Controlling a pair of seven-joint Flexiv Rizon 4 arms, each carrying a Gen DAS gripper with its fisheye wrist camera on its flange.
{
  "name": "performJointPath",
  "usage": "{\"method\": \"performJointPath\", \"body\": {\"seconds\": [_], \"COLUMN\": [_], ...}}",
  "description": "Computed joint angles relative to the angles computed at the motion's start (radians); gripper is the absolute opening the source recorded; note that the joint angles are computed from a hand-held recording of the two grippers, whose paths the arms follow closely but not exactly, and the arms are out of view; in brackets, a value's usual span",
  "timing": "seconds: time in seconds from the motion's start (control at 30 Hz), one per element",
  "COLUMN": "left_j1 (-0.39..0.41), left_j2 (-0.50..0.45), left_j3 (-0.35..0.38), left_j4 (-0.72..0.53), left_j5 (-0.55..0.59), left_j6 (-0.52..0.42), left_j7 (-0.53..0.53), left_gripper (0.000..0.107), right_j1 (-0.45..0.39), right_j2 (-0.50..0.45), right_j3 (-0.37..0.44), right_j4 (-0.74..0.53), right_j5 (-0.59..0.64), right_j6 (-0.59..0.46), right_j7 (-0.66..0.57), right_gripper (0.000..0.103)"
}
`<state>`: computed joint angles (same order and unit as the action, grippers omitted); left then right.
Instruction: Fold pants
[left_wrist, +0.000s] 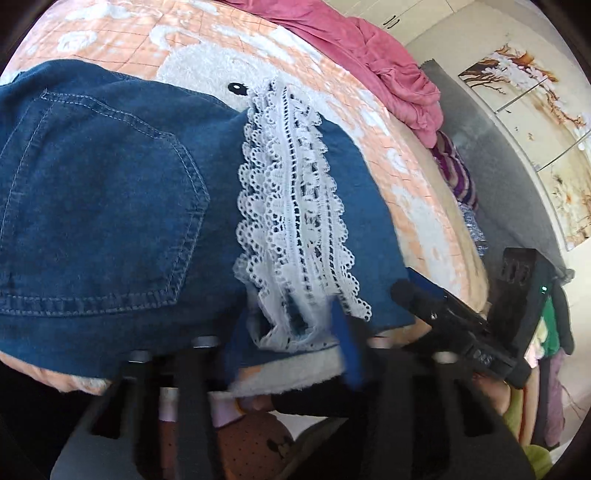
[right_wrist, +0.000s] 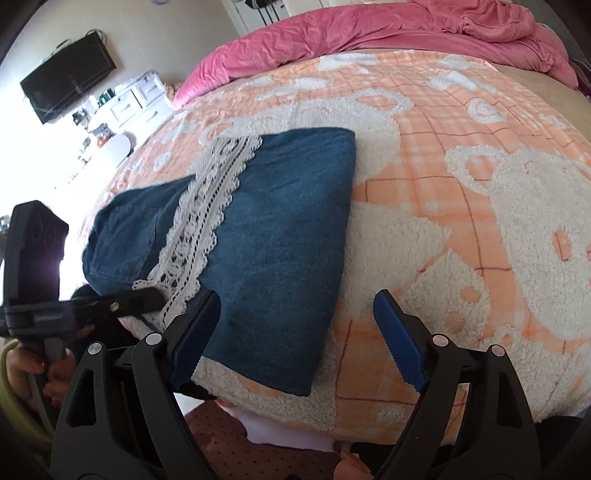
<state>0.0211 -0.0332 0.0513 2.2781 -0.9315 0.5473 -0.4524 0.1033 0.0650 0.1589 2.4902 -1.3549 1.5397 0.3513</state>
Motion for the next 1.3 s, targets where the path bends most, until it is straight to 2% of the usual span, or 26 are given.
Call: {"method": "performJointPath", "body": {"seconds": [0.03, 0.1, 0.17, 0.3, 0.37, 0.43, 0.63, 0.77, 0.8, 0.83, 0.9, 1.1, 1.13, 1.23, 1.3], "left_j1": [-0.001, 0.005, 0.011, 0.009, 0.008, 0.007, -0.008, -0.015, -0.018, -0.021, -0.026, -0.019, -0.020, -0.020, -0.018], "left_j2": [-0.001, -0.002, 0.018, 0.058, 0.050, 0.036, 0.029, 0.028, 0.028, 0.026, 0.026, 0.031, 0.034, 0.056, 0.075], "left_j3": [-0.001, 0.003, 0.012, 0.023, 0.023, 0.019, 0.005, 0.002, 0.001, -0.001, -0.004, 0.006, 0.006, 0.012, 0.020], "left_j4": [0.001, -0.005, -0.002, 0.021, 0.022, 0.022, 0.030, 0.032, 0.033, 0.033, 0.034, 0.040, 0.041, 0.048, 0.050], "left_j5": [-0.001, 0.002, 0.010, 0.029, 0.043, 0.047, 0.034, 0.029, 0.028, 0.028, 0.029, 0.027, 0.025, 0.014, -0.003], "left_j6": [0.004, -0.012, -0.017, 0.028, 0.038, 0.053, 0.096, 0.113, 0.119, 0.125, 0.132, 0.126, 0.128, 0.124, 0.120], "left_j7": [0.000, -0.001, 0.020, 0.057, 0.054, 0.050, 0.064, 0.073, 0.076, 0.078, 0.085, 0.110, 0.111, 0.130, 0.141], "left_gripper": [0.024, 0.020, 0.019, 0.019, 0.019, 0.021, 0.027, 0.028, 0.028, 0.030, 0.031, 0.032, 0.032, 0.032, 0.032], "right_j1": [0.019, 0.039, 0.048, 0.041, 0.053, 0.057, 0.073, 0.101, 0.115, 0.141, 0.171, 0.183, 0.180, 0.156, 0.139], "right_j2": [0.001, 0.003, 0.017, 0.059, 0.067, 0.060, 0.023, -0.013, -0.026, -0.045, -0.064, -0.060, -0.054, -0.040, -0.030], "right_j3": [0.014, 0.027, 0.034, 0.031, 0.034, 0.020, 0.003, 0.020, 0.029, 0.049, 0.057, 0.038, 0.035, 0.018, 0.011], "right_j4": [0.002, 0.000, -0.004, -0.030, -0.045, -0.057, -0.073, -0.074, -0.072, -0.072, -0.077, -0.071, -0.069, -0.062, -0.062], "right_j5": [0.066, 0.112, 0.106, -0.070, -0.121, -0.180, -0.182, -0.068, -0.004, 0.120, 0.207, 0.186, 0.167, 0.056, -0.002], "right_j6": [-0.034, -0.074, -0.116, -0.170, -0.206, -0.191, -0.156, -0.171, -0.184, -0.230, -0.268, -0.257, -0.250, -0.217, -0.199], "right_j7": [-0.059, -0.103, -0.104, -0.033, -0.035, -0.016, -0.047, -0.160, -0.217, -0.321, -0.387, -0.364, -0.348, -0.251, -0.193], "right_gripper": [0.078, 0.078, 0.078, 0.078, 0.078, 0.075, 0.061, 0.059, 0.059, 0.059, 0.059, 0.060, 0.060, 0.070, 0.071]}}
